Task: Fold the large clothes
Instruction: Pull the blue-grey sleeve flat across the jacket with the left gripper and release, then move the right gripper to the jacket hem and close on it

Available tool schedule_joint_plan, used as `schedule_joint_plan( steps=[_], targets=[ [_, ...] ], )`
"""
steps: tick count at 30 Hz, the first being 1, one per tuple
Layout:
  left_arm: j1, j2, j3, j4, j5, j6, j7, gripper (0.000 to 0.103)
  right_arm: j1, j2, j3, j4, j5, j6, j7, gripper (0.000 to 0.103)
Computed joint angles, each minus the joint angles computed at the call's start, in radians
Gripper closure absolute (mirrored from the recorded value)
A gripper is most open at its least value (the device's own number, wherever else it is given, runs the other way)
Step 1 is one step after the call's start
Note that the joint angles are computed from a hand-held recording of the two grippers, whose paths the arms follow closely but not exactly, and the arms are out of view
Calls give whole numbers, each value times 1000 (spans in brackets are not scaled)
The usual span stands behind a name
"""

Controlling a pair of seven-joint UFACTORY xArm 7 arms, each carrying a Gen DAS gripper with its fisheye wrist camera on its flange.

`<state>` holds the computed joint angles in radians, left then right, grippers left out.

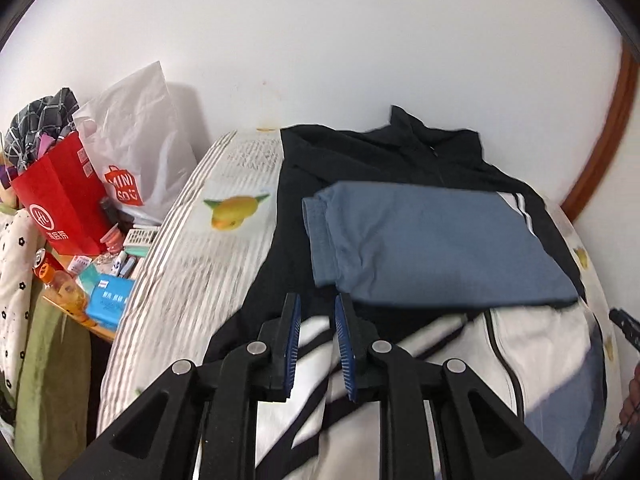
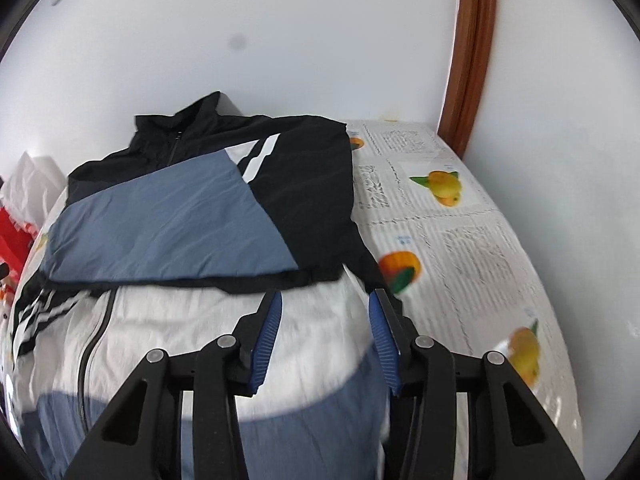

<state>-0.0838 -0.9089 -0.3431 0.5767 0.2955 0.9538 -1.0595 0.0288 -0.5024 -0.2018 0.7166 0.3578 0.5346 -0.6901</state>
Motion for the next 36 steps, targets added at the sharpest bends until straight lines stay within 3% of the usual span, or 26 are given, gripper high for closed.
schedule_joint_plan(
  steps=[8,10,12,13,18,23,27,36],
  targets=[
    [-105,-216,-31,-103,-93,141,-41,80,-59,-150,-74,-87,-23,119,-77,58],
    [-132,-252,-35,-128,-121,166,-50,63,-79,-168,-88,-113,-33,124,-97,49],
    [-152,-290,-66,-147,-128,203,-63,49,-95,-193,-112,-146,-37,130,-132,48],
    [-164,-311,-83,-158,-130,225,-71,47,-103,-202,-124,-157,-41,144,-151,47],
    [-239,-387,-93,-228,-180,255,-110,47,-164,-224,-148,-231,-53,150,-195,47],
    [-327,-439,-122,-291,-236,270,-161,47,-176,-230,-185,-286,-10,136,-244,47],
    [-369,-424,-152,-299,-241,273,-193,47,-173,-280,-174,-341,3,98,-293,47],
    [-436,-314,-210,-257,-205,306,-256,47,-157,-354,-154,-420,12,25,-282,67]
  ],
)
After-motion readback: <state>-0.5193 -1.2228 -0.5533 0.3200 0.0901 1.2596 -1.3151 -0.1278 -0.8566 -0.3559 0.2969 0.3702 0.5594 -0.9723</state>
